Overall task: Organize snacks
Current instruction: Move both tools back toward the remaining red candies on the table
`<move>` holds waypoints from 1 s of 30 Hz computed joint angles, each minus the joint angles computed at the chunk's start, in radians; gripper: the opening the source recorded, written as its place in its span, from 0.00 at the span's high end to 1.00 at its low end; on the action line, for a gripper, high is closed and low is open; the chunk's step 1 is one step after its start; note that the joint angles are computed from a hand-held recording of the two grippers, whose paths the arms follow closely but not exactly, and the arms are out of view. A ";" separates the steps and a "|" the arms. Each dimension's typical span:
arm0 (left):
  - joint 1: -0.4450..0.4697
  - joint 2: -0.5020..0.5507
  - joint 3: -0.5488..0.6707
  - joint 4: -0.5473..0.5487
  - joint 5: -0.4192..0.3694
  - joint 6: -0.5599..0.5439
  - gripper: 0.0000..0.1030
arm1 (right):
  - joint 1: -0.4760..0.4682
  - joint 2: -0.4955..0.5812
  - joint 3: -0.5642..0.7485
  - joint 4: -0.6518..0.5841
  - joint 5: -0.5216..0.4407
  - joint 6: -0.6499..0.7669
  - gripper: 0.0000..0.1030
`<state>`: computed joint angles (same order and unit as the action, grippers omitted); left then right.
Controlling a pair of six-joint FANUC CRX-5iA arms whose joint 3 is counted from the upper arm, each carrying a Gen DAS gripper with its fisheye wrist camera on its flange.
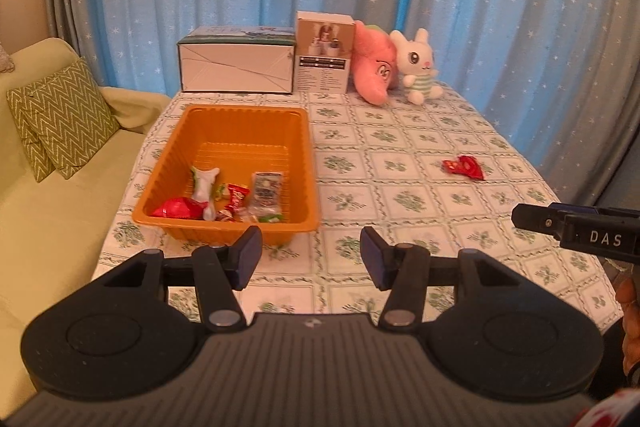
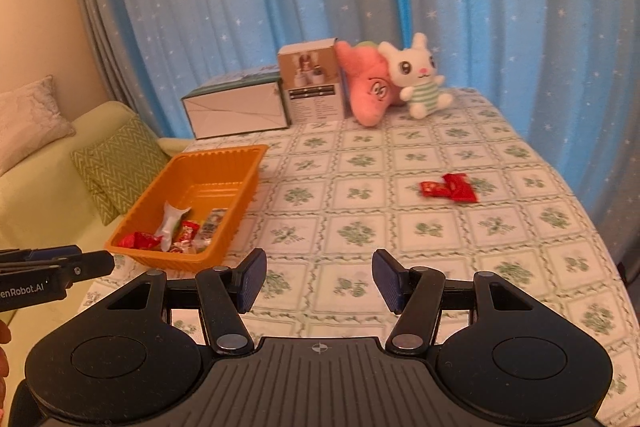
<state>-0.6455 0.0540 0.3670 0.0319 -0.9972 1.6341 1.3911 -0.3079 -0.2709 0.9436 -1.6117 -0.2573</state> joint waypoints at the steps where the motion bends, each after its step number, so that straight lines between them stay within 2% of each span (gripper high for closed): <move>1: -0.009 0.000 0.000 -0.002 0.000 0.000 0.51 | 0.019 -0.008 -0.005 0.000 -0.024 -0.017 0.43; 13: -0.084 0.013 -0.005 0.009 0.023 0.032 0.51 | 0.158 -0.040 -0.029 -0.008 -0.223 -0.123 0.43; 30: -0.142 0.052 -0.002 0.058 0.073 -0.003 0.51 | 0.229 -0.092 -0.071 -0.043 -0.338 -0.204 0.43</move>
<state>-0.7876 0.1064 0.3646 0.0894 -0.9242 1.6311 1.6199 -0.3994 -0.3415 0.9010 -1.9500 -0.4611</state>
